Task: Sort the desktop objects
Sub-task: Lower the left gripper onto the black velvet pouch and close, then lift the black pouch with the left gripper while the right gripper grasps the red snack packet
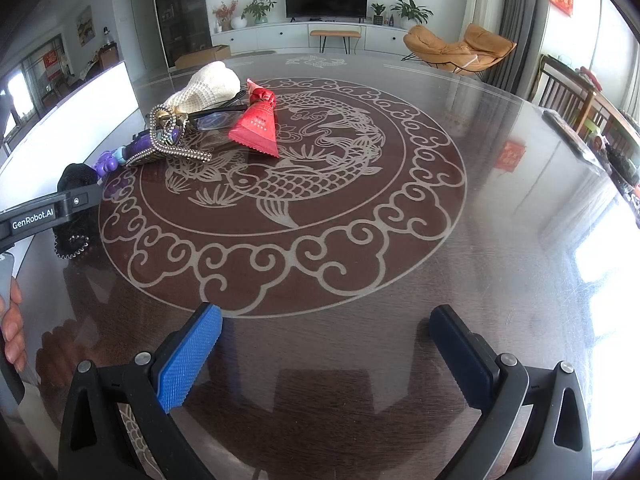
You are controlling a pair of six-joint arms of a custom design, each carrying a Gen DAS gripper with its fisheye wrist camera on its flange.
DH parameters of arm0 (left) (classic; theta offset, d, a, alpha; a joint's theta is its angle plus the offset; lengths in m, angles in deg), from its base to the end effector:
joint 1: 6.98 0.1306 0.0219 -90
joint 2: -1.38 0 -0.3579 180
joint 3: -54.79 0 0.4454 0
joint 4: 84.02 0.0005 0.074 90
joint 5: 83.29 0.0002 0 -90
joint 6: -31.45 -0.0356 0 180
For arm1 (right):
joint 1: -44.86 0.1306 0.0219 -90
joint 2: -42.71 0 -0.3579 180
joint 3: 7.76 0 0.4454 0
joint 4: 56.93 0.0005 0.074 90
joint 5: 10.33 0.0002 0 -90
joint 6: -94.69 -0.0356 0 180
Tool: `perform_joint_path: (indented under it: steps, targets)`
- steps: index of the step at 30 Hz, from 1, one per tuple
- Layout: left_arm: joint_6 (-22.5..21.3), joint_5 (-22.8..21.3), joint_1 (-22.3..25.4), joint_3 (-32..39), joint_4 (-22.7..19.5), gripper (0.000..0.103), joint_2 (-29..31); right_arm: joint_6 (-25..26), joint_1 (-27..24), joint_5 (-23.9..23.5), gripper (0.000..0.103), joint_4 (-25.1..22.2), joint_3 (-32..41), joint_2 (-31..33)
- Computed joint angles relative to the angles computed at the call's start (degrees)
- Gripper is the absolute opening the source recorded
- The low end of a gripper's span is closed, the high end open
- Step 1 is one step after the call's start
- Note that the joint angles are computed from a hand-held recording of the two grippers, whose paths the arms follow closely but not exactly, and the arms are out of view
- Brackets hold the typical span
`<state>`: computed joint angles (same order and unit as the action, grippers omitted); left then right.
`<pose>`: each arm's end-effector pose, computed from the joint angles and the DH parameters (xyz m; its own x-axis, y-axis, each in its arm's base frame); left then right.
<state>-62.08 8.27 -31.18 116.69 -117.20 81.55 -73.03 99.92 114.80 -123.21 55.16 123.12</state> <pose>0.4116 -0.1866 0.2578 -0.6858 0.3757 -0.6233 0.4684 0.8834 0.0171 0.2452 0.3143 0.2471 -0.7412 0.3344 -0.5820 0.4213 0.9068 -0.0156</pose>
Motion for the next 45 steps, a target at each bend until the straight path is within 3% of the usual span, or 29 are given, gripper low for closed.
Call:
perform_joint_path:
  steps: [4,7,14,17,20,22,23,27,29,31,32,36,41,44,45]
  targets:
    - [-6.6,6.9,2.4,-1.2,-0.7,0.049,-1.9,0.0,0.0,0.0,0.103,0.0,0.0,0.0]
    - [-10.7,8.0,2.6,-3.2,0.1,0.049,-3.3,0.0,0.0,0.0,0.103,0.0,0.0,0.0]
    - [-9.9,13.1,4.7,-3.1,0.2,0.049,-2.7,0.8,-0.4,-0.1,0.103,0.6,0.1,0.2]
    - [-9.6,13.6,4.9,-2.6,-0.4,0.049,-2.1,12.1,-3.8,-3.6,0.101,9.6,-1.6,-2.7]
    - [-9.7,13.1,4.8,-2.7,-0.4,0.049,-2.1,21.5,-7.8,0.1,0.083,10.1,3.3,0.0]
    - [-9.7,13.0,4.8,-2.7,-0.6,0.050,-2.2,29.1,-12.1,-2.5,0.083,13.3,6.7,2.7]
    - [-9.7,13.0,4.8,-2.7,-0.6,0.050,-2.2,31.1,-14.4,-5.1,0.081,13.3,8.7,4.8]
    - [-9.7,13.2,4.9,-2.7,-0.7,0.050,-2.2,34.3,-20.6,-13.5,0.061,12.7,14.7,12.7]
    - [-9.7,13.1,4.9,-2.7,-0.8,0.050,-2.2,34.8,-21.4,-14.1,0.054,12.4,16.0,14.6]
    - [-9.7,12.8,4.7,-2.8,-0.7,0.050,-2.2,34.7,-21.4,-14.6,0.027,14.1,15.3,13.9]
    - [-9.8,12.7,4.7,-2.8,-0.7,0.050,-2.3,34.1,-21.1,-14.7,0.025,14.2,14.7,13.4]
    - [-10.3,13.0,4.6,-3.1,-0.9,0.050,-2.8,30.9,-17.3,-13.5,0.025,15.4,9.6,8.9]
    - [-14.1,15.5,5.5,-7.4,-3.1,0.051,-8.6,21.2,-5.0,-7.9,0.025,12.1,0.8,-0.4]
    - [-13.4,17.5,6.6,-8.7,-5.0,0.065,-10.9,15.5,1.0,-6.1,0.028,9.2,-1.8,-3.6]
    - [-12.7,18.0,7.1,-8.7,-5.6,0.076,-10.9,14.8,1.7,-5.9,0.032,9.1,-2.6,-4.8]
